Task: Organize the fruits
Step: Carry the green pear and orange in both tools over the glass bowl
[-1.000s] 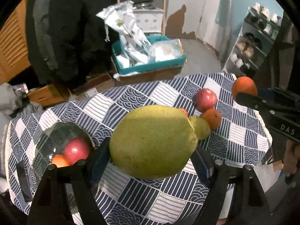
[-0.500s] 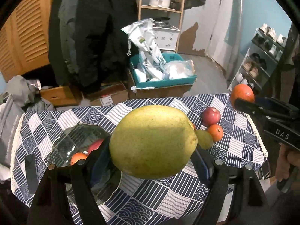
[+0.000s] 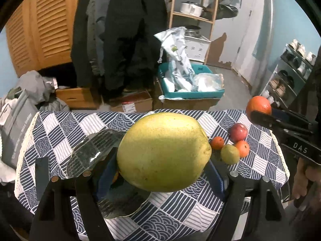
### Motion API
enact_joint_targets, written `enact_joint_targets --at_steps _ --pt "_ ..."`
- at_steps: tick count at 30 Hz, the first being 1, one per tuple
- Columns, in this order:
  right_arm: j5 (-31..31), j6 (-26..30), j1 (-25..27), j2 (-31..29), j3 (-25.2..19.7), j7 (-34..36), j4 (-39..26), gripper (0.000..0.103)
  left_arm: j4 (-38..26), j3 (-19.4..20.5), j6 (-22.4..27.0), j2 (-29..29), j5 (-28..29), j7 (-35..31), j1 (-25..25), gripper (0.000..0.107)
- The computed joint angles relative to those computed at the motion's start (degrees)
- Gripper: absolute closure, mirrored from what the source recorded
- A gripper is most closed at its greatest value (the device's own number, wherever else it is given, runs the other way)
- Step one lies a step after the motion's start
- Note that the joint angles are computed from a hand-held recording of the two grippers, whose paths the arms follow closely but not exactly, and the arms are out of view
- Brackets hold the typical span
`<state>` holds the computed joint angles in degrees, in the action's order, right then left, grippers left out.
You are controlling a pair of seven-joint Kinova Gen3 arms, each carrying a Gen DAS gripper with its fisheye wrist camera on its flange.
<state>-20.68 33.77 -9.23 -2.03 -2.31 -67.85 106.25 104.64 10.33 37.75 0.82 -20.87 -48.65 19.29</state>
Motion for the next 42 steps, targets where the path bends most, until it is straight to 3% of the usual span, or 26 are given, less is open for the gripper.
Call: enact_joint_targets --at_steps 27,34,42 --pt "8.19 1.22 -8.68 9.68 -6.58 -9.77 -8.32 0.059 9.25 -3.58 -3.33 -4.14 5.95 -4.98 -10.77 0.026" --pt "7.77 2.83 -10.19 14.36 -7.82 -9.88 -11.15 0.059 11.19 -5.27 -3.56 -2.69 9.07 -7.64 -12.96 0.026" --pt "9.66 4.97 -12.65 19.06 -8.34 -11.76 -13.16 0.059 13.5 -6.37 -4.17 0.48 7.26 -5.98 -13.68 0.026"
